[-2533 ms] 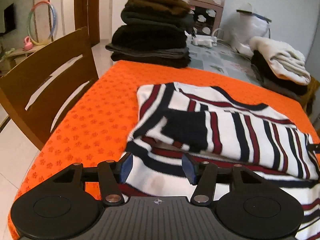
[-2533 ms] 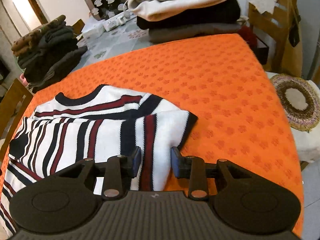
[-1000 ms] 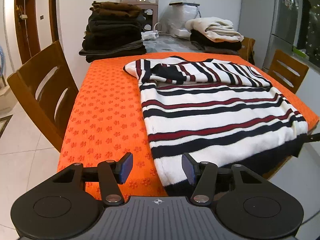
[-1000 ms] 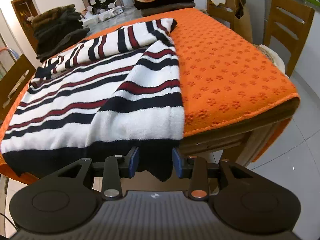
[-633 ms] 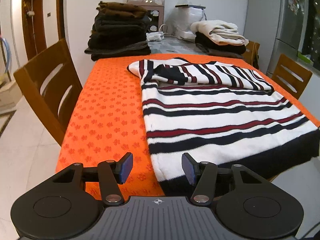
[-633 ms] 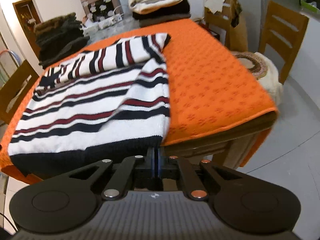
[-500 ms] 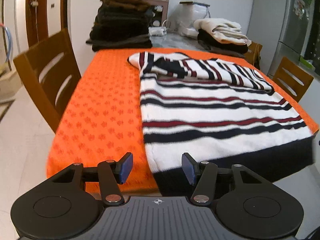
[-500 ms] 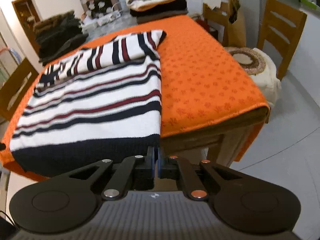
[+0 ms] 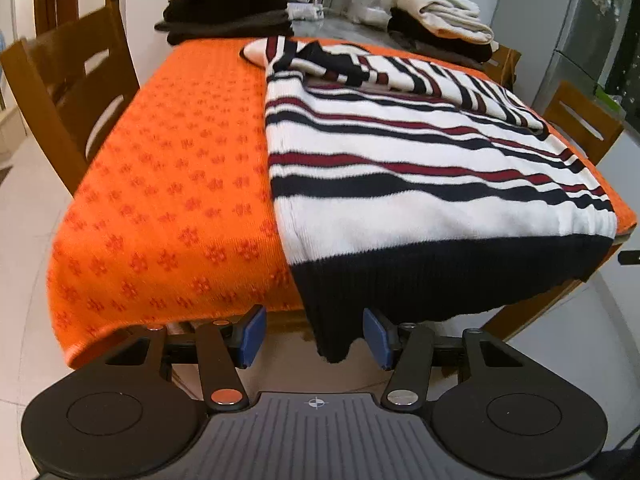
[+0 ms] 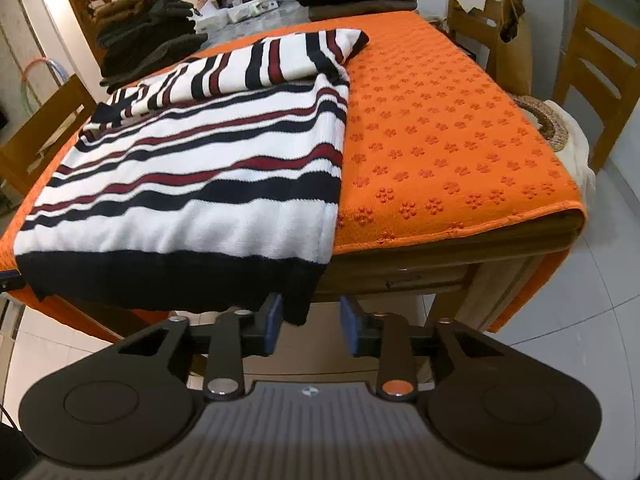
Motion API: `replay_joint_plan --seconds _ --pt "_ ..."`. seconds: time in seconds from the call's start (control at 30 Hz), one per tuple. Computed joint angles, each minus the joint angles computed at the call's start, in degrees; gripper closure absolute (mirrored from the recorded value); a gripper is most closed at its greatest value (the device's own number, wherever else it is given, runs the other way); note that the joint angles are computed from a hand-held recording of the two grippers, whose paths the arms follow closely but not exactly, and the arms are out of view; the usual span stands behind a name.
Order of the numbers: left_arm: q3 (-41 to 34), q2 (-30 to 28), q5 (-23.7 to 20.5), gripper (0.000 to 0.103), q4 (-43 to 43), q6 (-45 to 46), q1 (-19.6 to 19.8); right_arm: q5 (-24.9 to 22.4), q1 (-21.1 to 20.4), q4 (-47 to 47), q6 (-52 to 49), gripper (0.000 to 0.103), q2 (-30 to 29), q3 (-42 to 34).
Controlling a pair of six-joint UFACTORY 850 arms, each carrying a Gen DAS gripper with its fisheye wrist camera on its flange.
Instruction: Fold clothes
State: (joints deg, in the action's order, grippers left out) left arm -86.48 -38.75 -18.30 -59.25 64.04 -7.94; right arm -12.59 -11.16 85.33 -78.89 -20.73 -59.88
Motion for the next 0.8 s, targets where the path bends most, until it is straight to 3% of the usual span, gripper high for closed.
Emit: replay_joint_plan --seconds 0.33,0.43,0.47,0.5,0.57,0.8 --pt "-5.0 -3.8 -6.3 0.047 3.5 -10.3 0.7 -9.9 -2.6 5.2 -5.2 0.058 -6.2 -3.8" --pt "-5.2 -4.0 -7.4 0.075 2.2 -10.8 0.9 -11.6 -2.8 5.8 -4.6 0.058 -7.9 -5.1" --pt "-4.9 -3.8 -7.8 0.089 0.8 -9.3 1.0 -12.4 -2.9 4.8 -3.1 0.06 -8.3 -5.6" --pt "-4.7 -3.6 -8.3 0.093 -0.6 -7.9 1.0 -13.6 -3.1 3.1 -0.9 0.063 -8.7 -6.1" --pt "-4.0 -3.1 -9.2 0.094 -3.3 -5.1 1.2 -15.8 -3.6 0.2 3.1 0.094 -9.4 -7.2" --pt "-0.6 1.5 -14.8 0.095 -14.7 2.5 3.9 -22.0 -5.5 6.4 4.6 0.095 -3.1 -2.8"
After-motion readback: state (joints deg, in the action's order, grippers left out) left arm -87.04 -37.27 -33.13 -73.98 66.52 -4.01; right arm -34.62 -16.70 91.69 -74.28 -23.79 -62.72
